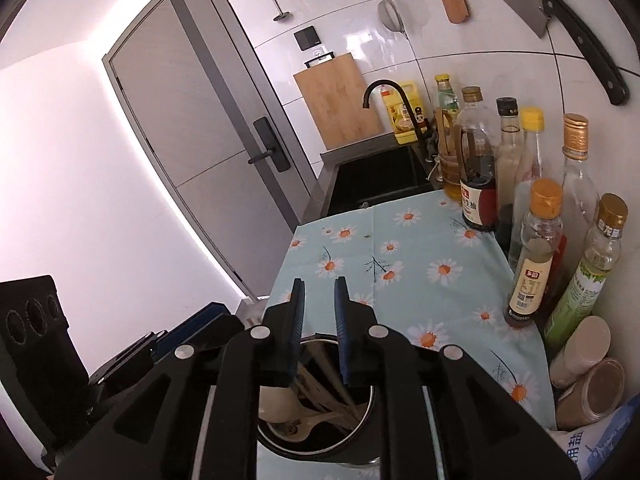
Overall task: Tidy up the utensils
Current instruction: 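Lower both chopsticks into the black holder and open both tools, then move both tools back down to the remaining loose chopsticks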
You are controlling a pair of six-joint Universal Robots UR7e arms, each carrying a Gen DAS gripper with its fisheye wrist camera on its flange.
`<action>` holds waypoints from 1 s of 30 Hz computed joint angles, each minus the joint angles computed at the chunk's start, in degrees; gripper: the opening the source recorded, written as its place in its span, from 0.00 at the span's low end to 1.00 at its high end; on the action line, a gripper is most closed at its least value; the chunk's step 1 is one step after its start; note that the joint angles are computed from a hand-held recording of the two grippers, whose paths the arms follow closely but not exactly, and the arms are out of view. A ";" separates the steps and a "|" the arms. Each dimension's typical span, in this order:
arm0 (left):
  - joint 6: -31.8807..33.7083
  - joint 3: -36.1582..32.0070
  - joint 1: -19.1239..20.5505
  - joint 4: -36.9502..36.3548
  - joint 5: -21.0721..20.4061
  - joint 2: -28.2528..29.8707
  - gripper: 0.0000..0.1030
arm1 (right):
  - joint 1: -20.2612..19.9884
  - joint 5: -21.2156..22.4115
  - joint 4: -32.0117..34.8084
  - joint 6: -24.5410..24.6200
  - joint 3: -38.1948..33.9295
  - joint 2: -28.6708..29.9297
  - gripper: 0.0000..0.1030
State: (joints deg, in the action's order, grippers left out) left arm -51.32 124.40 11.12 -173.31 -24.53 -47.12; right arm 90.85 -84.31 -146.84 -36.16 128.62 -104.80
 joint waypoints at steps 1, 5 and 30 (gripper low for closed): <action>-0.77 -0.01 -0.11 1.28 0.07 -0.32 0.24 | -0.09 0.13 0.20 0.13 -0.09 -0.19 0.16; -1.55 -0.07 -0.29 2.48 0.20 -0.68 0.24 | -0.16 0.27 0.93 0.24 -0.28 -1.21 0.18; -30.21 1.18 -12.72 35.01 -4.29 -10.05 0.28 | -3.47 0.47 31.24 -9.42 -2.17 -15.99 0.35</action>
